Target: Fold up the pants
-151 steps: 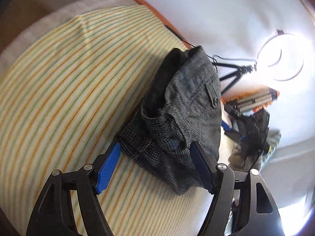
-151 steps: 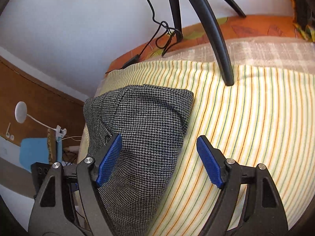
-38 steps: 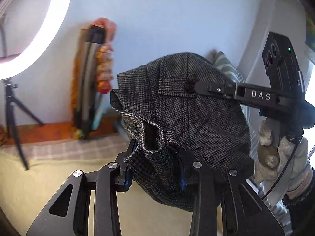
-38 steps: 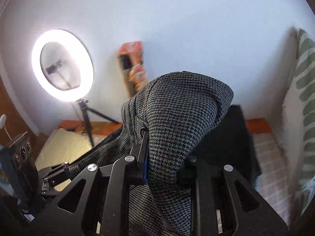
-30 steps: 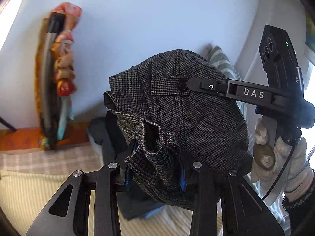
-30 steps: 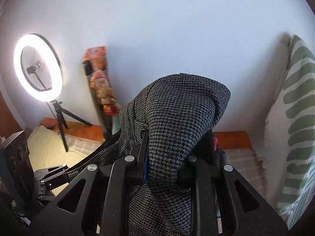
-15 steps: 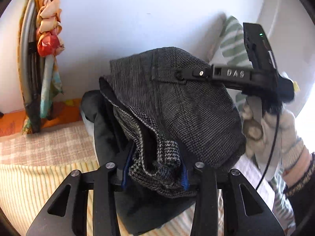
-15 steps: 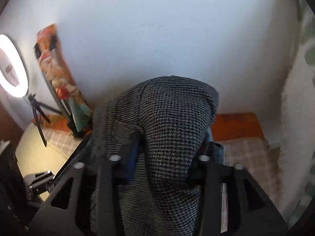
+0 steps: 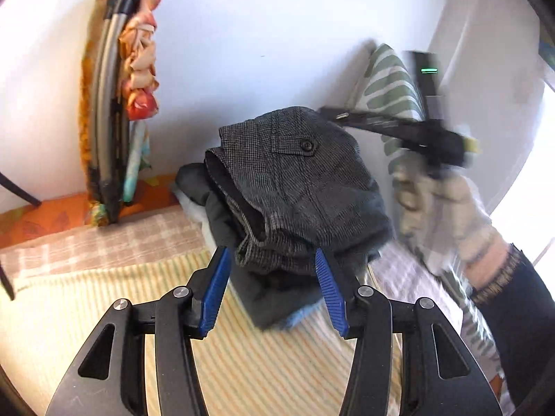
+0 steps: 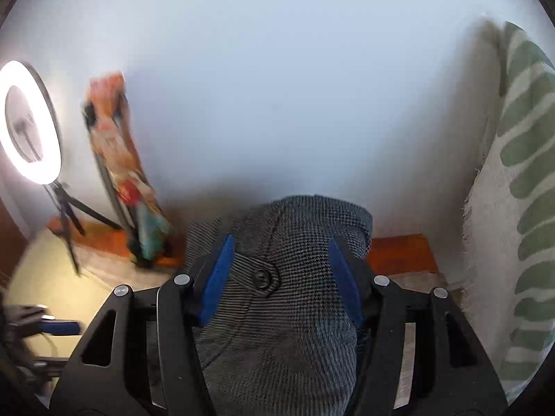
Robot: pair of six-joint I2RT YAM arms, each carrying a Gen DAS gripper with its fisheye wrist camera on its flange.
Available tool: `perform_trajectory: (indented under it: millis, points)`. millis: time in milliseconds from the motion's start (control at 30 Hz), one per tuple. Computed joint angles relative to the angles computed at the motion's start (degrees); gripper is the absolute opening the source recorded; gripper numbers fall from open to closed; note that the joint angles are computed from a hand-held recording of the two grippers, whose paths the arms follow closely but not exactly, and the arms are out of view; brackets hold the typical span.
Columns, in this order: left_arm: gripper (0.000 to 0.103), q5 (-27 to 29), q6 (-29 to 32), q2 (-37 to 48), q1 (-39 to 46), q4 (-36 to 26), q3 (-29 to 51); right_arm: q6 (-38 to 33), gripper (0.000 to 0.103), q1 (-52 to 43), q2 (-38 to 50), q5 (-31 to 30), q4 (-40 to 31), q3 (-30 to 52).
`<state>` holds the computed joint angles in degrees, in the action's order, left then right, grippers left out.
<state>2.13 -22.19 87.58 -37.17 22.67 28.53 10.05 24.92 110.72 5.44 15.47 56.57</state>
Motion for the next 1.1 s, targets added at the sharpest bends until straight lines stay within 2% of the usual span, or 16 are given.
perform_trajectory:
  millis: [67, 167, 267, 400, 567, 700, 800, 867, 967, 1000, 1033, 1067, 1100]
  points:
    - [0.05, -0.5, 1.1, -2.0, 0.0, -0.2, -2.2, 1.3, 0.06, -0.5, 5.3, 0.9, -2.3, 5.2]
    - [0.05, -1.6, 2.3, -7.2, -0.1, -3.7, -5.0, 4.8, 0.06, -3.0, 12.1, -0.3, -4.5, 11.5]
    - [0.05, -1.3, 3.0, -10.3, 0.9, -5.9, -6.7, 4.6, 0.062, -4.4, 18.4, -0.9, -8.0, 17.1]
    - [0.05, -2.9, 3.0, -14.8, 1.3, -10.5, -7.1, 6.0, 0.063, -4.6, 18.8, -1.3, -5.6, 16.0]
    - [0.05, -5.3, 3.0, -20.3, 0.7, -16.2, -7.4, 6.7, 0.063, -3.0, 10.7, 2.2, -4.2, 7.7]
    - [0.061, -10.9, 1.6, -27.9, -4.0, -23.1, -7.7, 9.2, 0.063, 0.1, 1.2, 4.4, -3.8, -0.7]
    - [0.074, -15.0, -0.6, -34.1, -8.2, -28.2, -8.0, 11.8, 0.064, 3.4, -6.0, 8.3, -5.3, -6.5]
    - [0.078, -17.3, -2.5, -37.0, -11.1, -32.3, -7.2, 14.1, 0.065, 6.1, -11.3, 10.8, -6.9, -10.4]
    - [0.079, -20.7, -5.1, -40.3, -15.0, -37.3, -6.3, 16.8, 0.066, 11.0, -18.4, 16.0, -10.7, -14.3]
    - [0.079, -22.1, -6.0, -41.5, -16.5, -38.9, -6.1, 18.2, 0.068, 12.5, -20.7, 17.3, -11.7, -15.7]
    - [0.079, -23.9, -7.1, -42.6, -18.2, -40.7, -5.8, 19.3, 0.078, 13.5, -22.6, 17.9, -12.7, -16.7]
    - [0.08, -25.8, -8.2, -43.6, -20.0, -42.6, -5.4, 21.0, 0.084, 15.5, -25.2, 19.4, -14.1, -18.0]
    - [0.082, -27.2, -9.1, -44.3, -21.5, -43.8, -5.2, 22.5, 0.085, 17.7, -27.7, 21.3, -15.4, -19.2]
